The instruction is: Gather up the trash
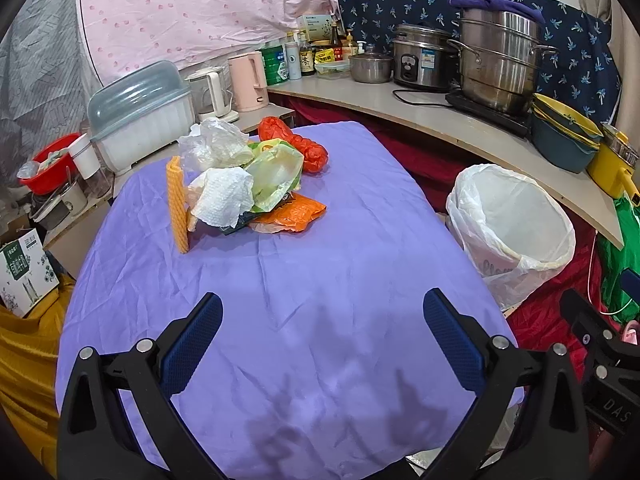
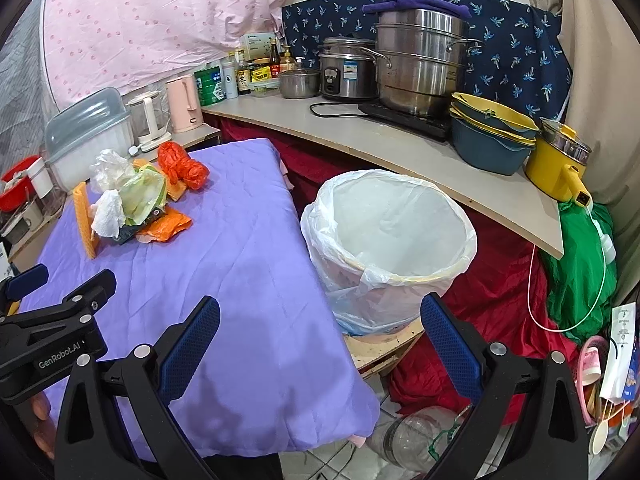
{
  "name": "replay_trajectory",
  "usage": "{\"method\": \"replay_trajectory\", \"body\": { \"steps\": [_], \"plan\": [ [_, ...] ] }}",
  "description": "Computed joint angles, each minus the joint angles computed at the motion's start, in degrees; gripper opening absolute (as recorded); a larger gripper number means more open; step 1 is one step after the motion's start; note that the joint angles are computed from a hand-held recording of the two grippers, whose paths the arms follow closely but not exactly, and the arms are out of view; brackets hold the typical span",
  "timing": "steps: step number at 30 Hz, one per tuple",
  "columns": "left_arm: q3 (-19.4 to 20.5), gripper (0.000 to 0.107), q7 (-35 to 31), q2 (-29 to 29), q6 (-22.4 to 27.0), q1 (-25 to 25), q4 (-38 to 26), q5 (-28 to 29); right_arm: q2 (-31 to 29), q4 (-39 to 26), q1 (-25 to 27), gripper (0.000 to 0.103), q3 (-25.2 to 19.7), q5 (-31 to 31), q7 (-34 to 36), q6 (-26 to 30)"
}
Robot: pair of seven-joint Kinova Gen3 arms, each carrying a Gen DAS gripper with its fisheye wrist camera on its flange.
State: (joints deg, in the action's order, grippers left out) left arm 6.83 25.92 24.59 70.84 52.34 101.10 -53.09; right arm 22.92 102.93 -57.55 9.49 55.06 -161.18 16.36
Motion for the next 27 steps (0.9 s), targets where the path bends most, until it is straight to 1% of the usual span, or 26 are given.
{"method": "replay_trajectory", "body": {
  "steps": [12, 14, 22, 23, 27],
  "plan": [
    [0.0, 0.096, 0.1, 0.0, 0.0, 0.0, 0.1, -0.1, -0.2, 0.0, -0.1, 0.096, -0.4, 1.7, -1.8, 0.9],
    [0.0, 0.096, 0.0, 0.1, 0.0, 0.0, 0.0, -0.2, -0.2, -0.4, 1.3, 0.096, -1.5, 1.0, -0.7, 0.9],
    [-0.1, 0.096, 0.0, 0.1, 0.0, 0.1, -0.1, -0.2, -0.3, -0.6, 1.9, 0.096, -2.2, 0.6, -0.1, 1.4],
    [-0.1, 0.096, 0.0, 0.1, 0.0, 0.0, -0.1, -0.2, -0.2, -0.5, 1.2, 0.096, -1.7, 1.2, -1.0, 1.5],
    [0.0, 0.096, 0.2, 0.1, 0.1, 0.1, 0.0, -0.2, -0.2, -0.6, 1.6, 0.096, -2.1, 1.3, -0.9, 1.4]
  ]
}}
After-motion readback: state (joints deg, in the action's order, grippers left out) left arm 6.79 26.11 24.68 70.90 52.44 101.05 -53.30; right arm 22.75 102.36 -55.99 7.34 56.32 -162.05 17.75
